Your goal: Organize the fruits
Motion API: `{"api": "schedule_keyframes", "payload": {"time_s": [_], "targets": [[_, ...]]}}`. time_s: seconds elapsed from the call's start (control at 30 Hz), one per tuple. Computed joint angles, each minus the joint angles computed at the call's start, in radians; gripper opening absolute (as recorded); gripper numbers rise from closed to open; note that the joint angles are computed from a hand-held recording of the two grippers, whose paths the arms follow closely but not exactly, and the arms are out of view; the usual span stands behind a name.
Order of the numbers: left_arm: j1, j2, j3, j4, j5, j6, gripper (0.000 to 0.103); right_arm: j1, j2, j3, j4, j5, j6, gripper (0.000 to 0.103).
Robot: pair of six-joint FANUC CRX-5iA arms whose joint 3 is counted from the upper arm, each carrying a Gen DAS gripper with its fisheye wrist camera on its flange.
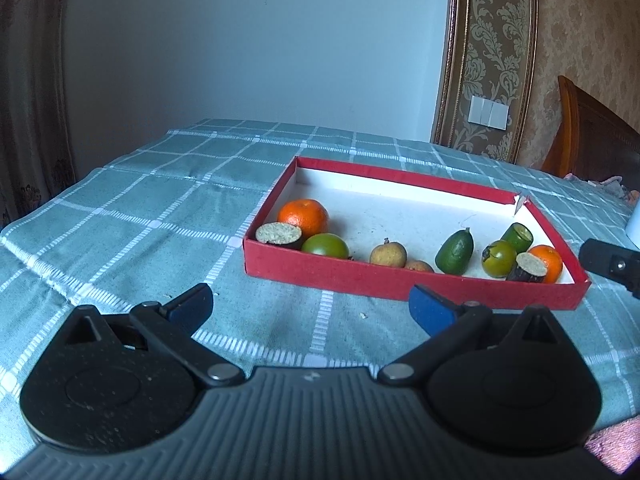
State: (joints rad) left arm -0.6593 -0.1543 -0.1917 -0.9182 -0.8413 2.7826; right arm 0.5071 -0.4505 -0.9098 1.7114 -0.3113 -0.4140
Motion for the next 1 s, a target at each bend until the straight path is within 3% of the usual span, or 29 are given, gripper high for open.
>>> {"api": "schedule_keyframes", "payload": {"time_s": [0.3,0.77,1.0], "targets": [[-0.016,-0.011,0.014,-0.031,-0.029,0.014,0.103,0.016,0.065,0.027,0.141,-0.09,-0.203,0.089],[-0.023,0.024,0.038,-0.06,-0.039,0.025,0.103,0.064,0.132,0.027,0.12,-0.219,-0.218,0.09],[-0.026,0.051,0.056,-0.061,-0.036,0.008,0.103,0.046,0.137,0.026,0.168,-0.209,-0.244,0.09]]}}
